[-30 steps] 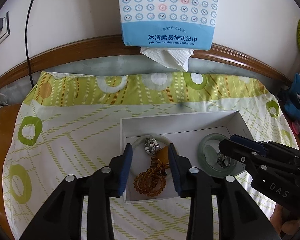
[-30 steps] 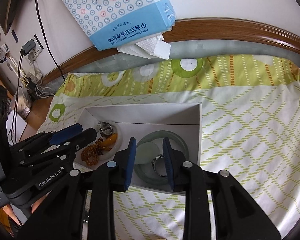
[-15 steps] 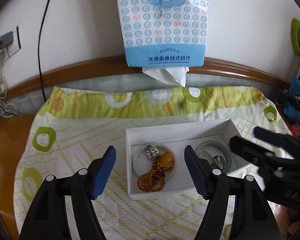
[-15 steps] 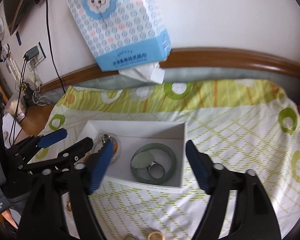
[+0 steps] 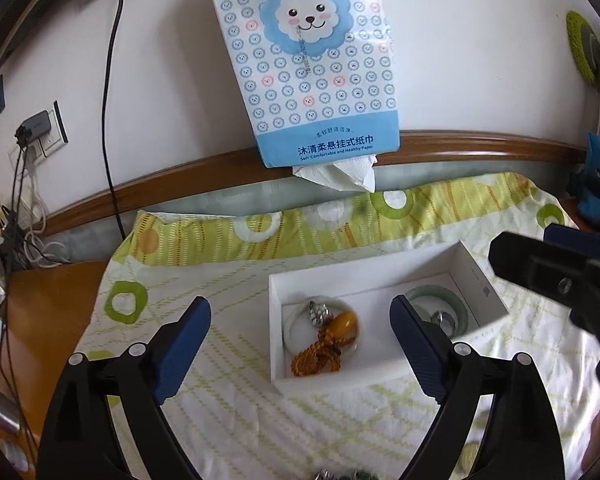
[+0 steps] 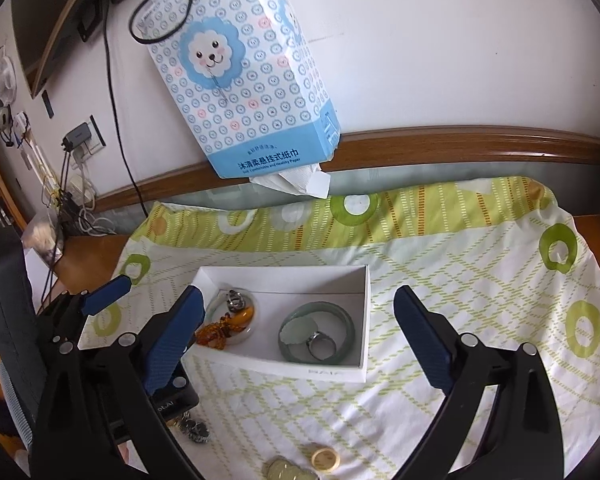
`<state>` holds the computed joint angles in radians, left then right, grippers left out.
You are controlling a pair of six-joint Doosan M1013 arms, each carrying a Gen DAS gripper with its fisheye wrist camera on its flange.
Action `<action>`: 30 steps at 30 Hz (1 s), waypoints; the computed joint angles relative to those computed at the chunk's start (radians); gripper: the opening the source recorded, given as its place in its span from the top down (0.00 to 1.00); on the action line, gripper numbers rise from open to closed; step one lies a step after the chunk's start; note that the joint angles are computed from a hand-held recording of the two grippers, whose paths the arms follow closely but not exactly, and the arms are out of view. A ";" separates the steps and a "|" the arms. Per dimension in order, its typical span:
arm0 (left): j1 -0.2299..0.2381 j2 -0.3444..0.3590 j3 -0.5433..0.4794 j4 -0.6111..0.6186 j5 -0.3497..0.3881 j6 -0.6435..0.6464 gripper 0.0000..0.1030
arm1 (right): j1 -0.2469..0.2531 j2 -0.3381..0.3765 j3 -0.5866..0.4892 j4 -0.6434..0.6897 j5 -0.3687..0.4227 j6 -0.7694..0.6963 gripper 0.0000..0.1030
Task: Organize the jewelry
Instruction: 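Withdraw both tools from the box toward the remaining jewelry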
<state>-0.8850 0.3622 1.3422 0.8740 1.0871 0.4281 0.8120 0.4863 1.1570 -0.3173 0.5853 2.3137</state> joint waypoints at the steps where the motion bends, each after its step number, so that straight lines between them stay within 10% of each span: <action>1: -0.006 -0.004 0.005 0.008 0.007 0.003 0.11 | 0.002 -0.007 0.010 -0.010 -0.002 0.004 0.11; 16: -0.033 -0.109 0.210 -0.136 0.036 -0.037 0.06 | 0.034 -0.109 0.252 -0.111 -0.014 0.056 0.07; 30: -0.063 -0.089 0.200 -0.182 -0.039 0.162 0.06 | 0.048 -0.083 0.231 -0.058 0.070 -0.059 0.07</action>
